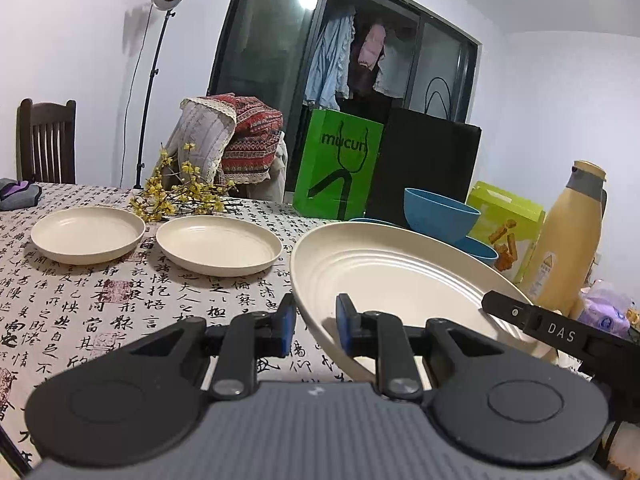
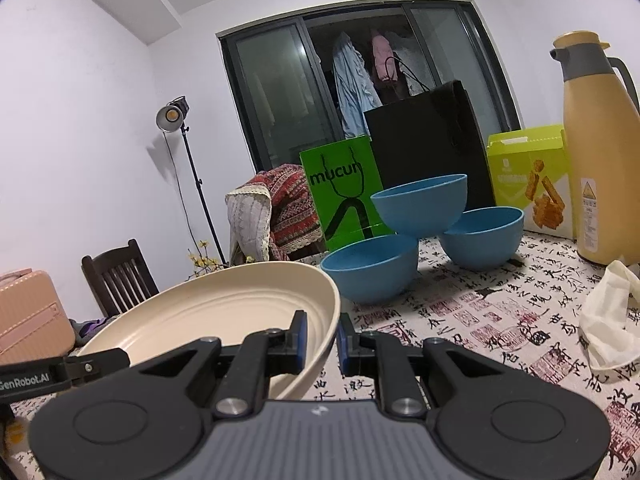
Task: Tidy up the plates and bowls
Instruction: 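Carry the held cream plate with both grippers toward the blue bowls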
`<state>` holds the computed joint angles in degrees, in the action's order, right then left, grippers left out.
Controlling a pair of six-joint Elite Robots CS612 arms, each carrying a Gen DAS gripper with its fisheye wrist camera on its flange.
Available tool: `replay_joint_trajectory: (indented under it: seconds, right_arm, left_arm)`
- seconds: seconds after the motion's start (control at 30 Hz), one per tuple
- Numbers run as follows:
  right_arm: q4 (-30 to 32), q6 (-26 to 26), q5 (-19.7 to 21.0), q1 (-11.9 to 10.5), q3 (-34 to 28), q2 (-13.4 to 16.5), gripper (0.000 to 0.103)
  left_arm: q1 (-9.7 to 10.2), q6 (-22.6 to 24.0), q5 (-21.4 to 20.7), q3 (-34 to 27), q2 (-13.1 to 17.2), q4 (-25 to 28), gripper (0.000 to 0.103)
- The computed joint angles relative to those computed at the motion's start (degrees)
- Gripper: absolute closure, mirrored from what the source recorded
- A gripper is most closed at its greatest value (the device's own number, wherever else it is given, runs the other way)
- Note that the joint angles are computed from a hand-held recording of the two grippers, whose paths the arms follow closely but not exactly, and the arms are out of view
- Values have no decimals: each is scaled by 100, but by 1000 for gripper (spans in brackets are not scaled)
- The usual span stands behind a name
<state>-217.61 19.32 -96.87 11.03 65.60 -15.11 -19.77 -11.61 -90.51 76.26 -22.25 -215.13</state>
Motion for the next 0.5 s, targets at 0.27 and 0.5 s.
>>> replay_joint_trajectory:
  seconds: [0.27,0.5]
  right_arm:
    - [-152,22,-46,-16,139,-19,88]
    - [-183,57,-62,-21,250,-27,88]
  left_arm:
    - [-37,66,-28,10,21,-80,82]
    - [-62,128,-8,57,31,-69,82]
